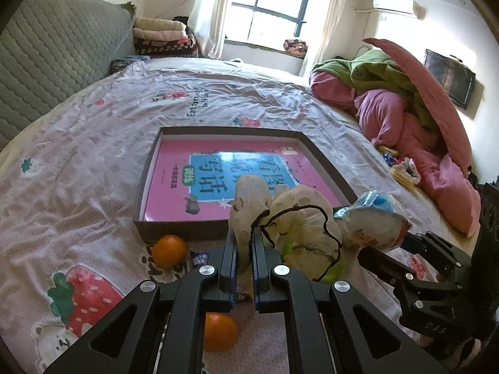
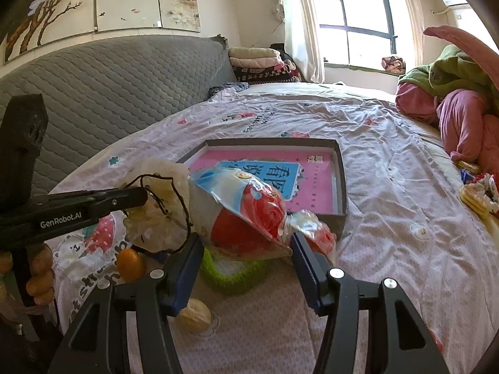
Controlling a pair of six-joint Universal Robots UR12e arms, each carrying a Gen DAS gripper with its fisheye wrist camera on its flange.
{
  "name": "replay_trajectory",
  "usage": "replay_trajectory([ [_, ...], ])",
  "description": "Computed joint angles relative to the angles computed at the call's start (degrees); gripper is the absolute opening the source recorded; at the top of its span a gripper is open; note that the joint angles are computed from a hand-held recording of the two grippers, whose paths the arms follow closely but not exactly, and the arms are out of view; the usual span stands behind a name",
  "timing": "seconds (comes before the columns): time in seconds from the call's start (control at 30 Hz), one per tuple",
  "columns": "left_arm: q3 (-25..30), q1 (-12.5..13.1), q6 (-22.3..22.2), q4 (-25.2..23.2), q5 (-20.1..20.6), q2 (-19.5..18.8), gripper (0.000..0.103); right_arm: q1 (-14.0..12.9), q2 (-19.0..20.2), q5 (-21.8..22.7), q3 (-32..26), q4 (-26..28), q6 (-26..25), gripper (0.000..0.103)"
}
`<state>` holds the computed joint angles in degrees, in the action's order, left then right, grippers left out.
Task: Organize objects
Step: 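Carry the white bag with the left gripper while the right carries the red ball over the tray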
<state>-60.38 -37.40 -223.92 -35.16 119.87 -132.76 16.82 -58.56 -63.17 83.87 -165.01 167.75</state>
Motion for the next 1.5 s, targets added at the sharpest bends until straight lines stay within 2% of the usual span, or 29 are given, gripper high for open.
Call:
replay_trajectory([
  [0.73, 0.6, 1.5, 0.3, 0.3, 2.4, -0.1, 0.007, 0.9, 3.1, 0.5, -5.4, 0.4, -0.6, 0.057],
  [1.1, 0.7, 2.4, 0.7, 0.4, 1.6, -0.4, 0.007, 1.1, 4.5, 0.5, -7.9, 1.9, -1.6, 0.057],
  [1.5, 1.6, 3.2, 0.9, -1.1, 2.2, -0.8, 0.008, 1.2, 6.2, -1.6, -11.1, 4.4, -2.5, 0.057],
])
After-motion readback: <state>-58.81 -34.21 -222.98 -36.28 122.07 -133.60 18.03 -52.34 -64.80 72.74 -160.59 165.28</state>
